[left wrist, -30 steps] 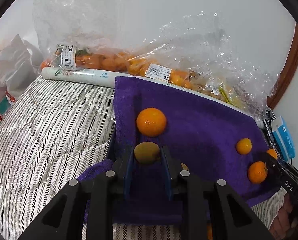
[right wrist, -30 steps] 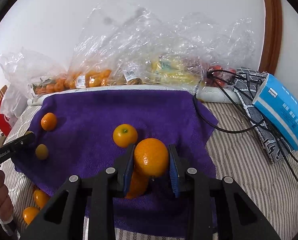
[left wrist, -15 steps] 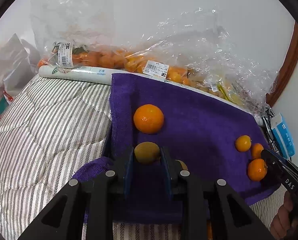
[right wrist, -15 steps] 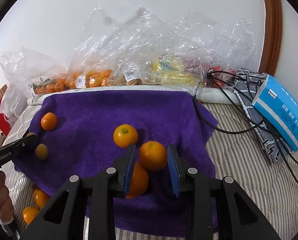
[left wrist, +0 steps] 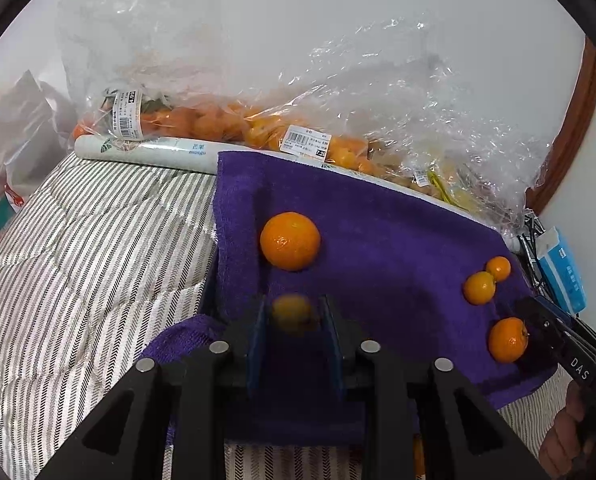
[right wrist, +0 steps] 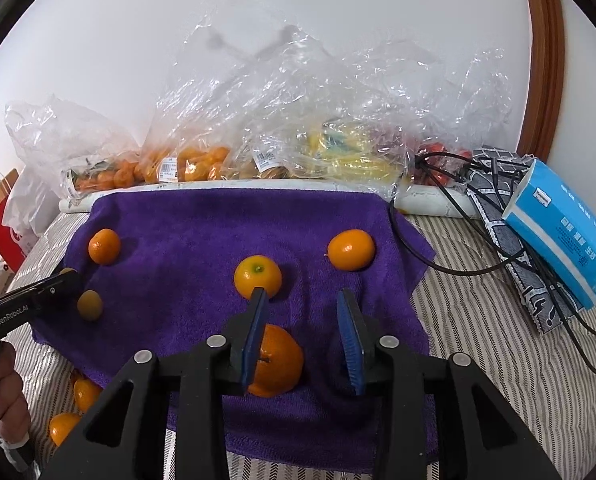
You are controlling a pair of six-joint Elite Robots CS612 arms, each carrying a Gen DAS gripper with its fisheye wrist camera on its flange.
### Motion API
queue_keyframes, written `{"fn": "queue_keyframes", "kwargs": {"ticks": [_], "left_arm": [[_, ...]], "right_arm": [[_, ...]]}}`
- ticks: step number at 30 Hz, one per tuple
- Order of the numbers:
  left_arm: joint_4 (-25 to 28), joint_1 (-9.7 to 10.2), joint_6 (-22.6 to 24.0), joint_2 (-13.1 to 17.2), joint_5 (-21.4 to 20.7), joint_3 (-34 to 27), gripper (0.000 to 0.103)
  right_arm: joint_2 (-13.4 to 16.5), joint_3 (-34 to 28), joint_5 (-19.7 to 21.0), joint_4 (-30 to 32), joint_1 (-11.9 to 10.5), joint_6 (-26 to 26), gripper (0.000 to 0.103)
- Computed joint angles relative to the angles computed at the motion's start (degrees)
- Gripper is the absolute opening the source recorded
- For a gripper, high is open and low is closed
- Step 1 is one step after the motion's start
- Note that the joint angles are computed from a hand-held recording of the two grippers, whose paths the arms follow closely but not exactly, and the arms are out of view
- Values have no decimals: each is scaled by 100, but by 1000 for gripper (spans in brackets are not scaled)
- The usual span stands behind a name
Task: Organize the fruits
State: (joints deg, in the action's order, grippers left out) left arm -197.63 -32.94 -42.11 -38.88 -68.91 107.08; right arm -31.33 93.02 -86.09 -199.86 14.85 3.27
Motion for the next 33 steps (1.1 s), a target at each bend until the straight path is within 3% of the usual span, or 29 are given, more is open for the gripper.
{"fn": "queue_keyframes", "kwargs": {"ticks": [2,11,33], "left_arm": [[-41,-8,23,-2,1,6,35],[-85,-33,74,-12,90,17,38],[-36,-37,74,-26,47,20,39]], "right_arm": [[1,3,1,-15,3,-15,39],[2,12,-66,-53,43,-156,41],[-7,39,44,-103,53,-238,43]]}}
